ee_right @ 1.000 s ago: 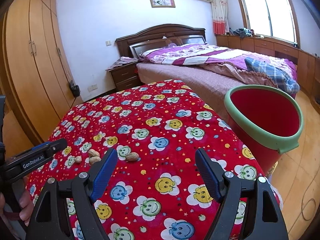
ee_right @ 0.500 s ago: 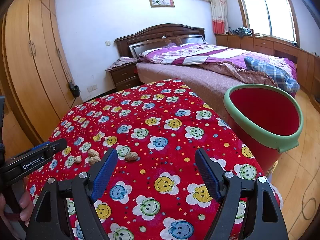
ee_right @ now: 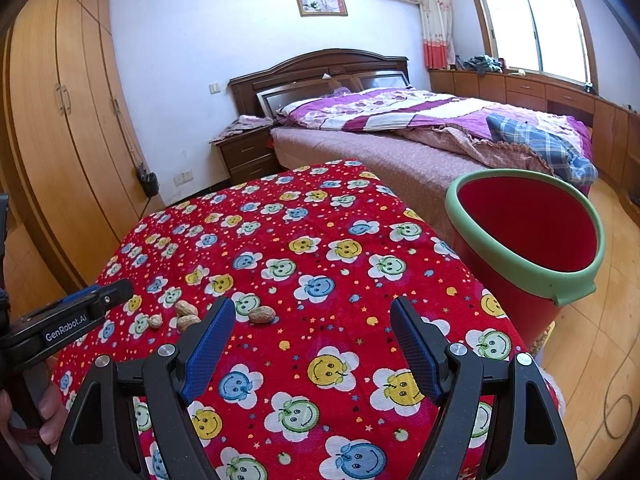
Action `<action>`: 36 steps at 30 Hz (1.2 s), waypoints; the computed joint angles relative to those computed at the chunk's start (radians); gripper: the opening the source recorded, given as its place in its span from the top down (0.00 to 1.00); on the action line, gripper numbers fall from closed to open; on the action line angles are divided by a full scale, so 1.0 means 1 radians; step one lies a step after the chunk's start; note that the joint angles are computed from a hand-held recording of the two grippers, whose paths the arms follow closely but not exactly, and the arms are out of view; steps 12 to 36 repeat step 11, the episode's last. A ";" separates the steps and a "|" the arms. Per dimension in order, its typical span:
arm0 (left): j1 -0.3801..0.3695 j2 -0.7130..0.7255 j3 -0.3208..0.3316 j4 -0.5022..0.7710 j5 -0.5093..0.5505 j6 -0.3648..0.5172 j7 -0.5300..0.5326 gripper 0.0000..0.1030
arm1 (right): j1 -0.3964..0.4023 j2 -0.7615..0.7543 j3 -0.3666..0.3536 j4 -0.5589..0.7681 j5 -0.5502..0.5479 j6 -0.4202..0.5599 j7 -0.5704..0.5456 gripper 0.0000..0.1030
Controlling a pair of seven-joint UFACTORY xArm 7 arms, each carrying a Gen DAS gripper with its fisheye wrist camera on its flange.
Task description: Collect trash
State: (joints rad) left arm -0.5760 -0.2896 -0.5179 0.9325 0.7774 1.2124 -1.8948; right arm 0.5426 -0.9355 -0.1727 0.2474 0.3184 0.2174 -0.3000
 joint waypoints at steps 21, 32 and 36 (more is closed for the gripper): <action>-0.002 0.008 0.001 0.006 -0.002 0.004 0.002 0.50 | -0.002 0.007 0.005 0.003 -0.002 -0.007 0.011 0.22; -0.002 0.008 0.001 0.006 -0.002 0.004 0.002 0.50 | -0.002 0.007 0.005 0.003 -0.002 -0.007 0.011 0.22; -0.002 0.008 0.001 0.006 -0.002 0.004 0.002 0.50 | -0.002 0.007 0.005 0.003 -0.002 -0.007 0.011 0.22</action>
